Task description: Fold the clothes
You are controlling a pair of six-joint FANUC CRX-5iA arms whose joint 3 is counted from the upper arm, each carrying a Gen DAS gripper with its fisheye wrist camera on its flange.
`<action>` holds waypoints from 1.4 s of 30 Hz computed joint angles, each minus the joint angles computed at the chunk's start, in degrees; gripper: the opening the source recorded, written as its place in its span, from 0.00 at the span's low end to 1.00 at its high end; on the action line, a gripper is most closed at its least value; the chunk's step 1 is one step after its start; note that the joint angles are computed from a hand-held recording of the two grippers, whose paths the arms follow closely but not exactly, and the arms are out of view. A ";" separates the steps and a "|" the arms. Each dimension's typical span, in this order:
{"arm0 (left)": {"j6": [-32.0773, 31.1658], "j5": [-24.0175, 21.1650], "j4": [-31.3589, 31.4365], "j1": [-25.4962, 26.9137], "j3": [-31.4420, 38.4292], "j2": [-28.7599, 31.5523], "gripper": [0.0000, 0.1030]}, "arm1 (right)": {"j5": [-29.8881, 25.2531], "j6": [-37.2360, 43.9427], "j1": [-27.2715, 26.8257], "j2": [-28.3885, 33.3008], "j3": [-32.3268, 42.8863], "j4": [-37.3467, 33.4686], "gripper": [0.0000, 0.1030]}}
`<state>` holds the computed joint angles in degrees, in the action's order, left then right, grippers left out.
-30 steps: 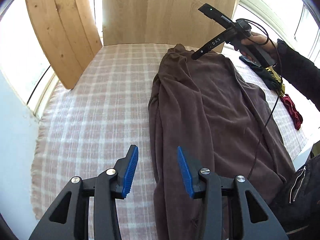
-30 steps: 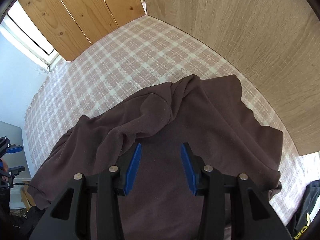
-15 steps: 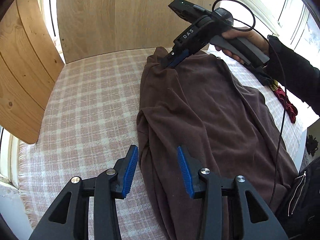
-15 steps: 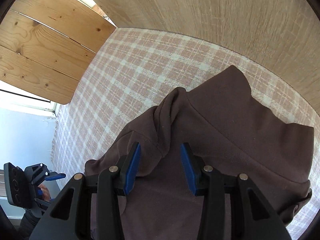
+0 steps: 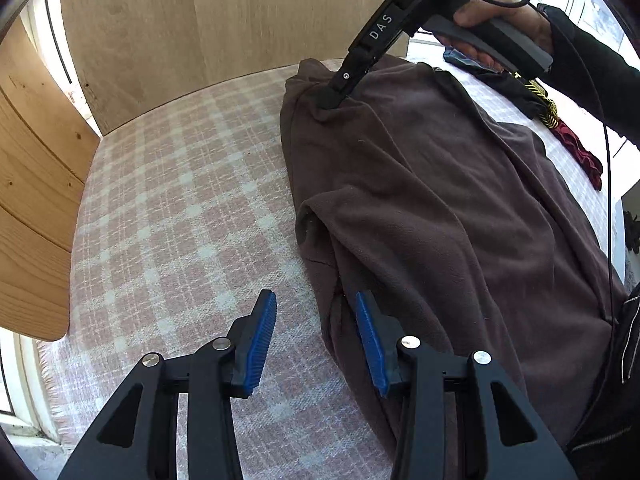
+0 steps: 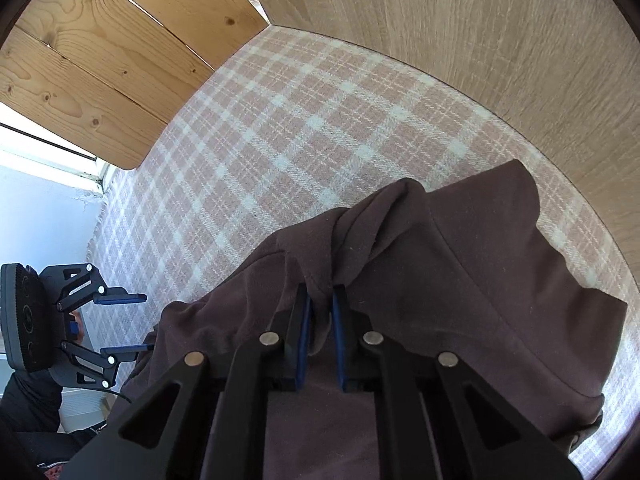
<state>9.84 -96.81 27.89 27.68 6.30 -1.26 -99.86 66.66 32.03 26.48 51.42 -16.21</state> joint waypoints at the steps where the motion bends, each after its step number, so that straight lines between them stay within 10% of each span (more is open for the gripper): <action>1: -0.36 0.28 -0.43 -0.27 0.17 0.24 0.37 | -0.14 0.04 -0.03 0.00 -0.10 0.09 0.10; 17: -2.48 -1.16 -2.39 -3.90 2.89 3.20 0.18 | -0.64 0.69 -0.13 0.41 0.17 0.35 0.10; 42: 13.66 -2.16 1.53 3.99 6.91 7.63 0.00 | 1.94 0.43 -2.50 -2.51 -3.06 -2.55 0.10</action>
<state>23.50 -98.98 29.43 31.67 13.22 6.37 -97.92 67.09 29.53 23.97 48.35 -18.77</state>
